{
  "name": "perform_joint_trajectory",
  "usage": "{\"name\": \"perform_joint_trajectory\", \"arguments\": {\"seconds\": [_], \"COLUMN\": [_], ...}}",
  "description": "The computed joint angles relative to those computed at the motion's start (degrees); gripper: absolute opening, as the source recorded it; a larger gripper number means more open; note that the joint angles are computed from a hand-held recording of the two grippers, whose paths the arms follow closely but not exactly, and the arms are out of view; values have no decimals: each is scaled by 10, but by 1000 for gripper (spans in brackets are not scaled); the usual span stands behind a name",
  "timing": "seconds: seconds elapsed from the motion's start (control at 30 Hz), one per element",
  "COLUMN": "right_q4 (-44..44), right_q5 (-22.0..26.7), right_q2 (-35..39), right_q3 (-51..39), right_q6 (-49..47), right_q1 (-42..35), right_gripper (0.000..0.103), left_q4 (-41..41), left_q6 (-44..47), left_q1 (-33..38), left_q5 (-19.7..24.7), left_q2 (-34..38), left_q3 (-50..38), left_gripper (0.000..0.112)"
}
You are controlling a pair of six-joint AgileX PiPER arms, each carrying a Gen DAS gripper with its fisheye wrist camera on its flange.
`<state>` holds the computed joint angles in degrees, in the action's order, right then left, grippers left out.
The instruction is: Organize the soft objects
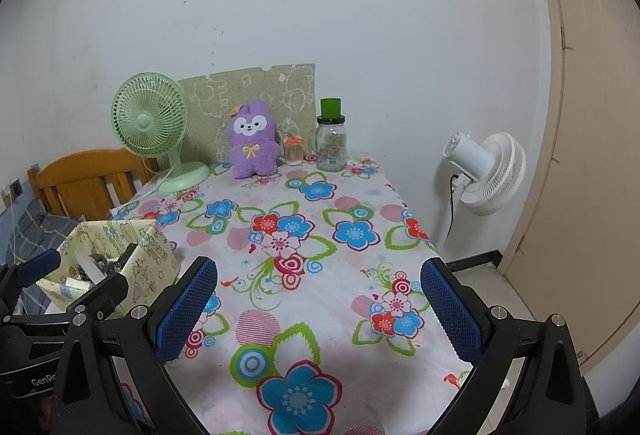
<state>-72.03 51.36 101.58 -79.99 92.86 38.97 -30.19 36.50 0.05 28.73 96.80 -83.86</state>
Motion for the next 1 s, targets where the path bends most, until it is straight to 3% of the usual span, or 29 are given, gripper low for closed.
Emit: {"name": "perform_joint_trajectory", "arguments": {"seconds": [1.0], "right_q4": [-2], "right_q5": [-1], "right_q2": [5], "right_q3": [-7], "right_q6": [-4], "right_q1": [3], "right_gripper": [103], "left_q4": [-7], "left_q6": [-8], "left_q1": [6], "left_q5": [-1], "left_q2": [2], "left_q3": [0], "left_gripper": [103]}}
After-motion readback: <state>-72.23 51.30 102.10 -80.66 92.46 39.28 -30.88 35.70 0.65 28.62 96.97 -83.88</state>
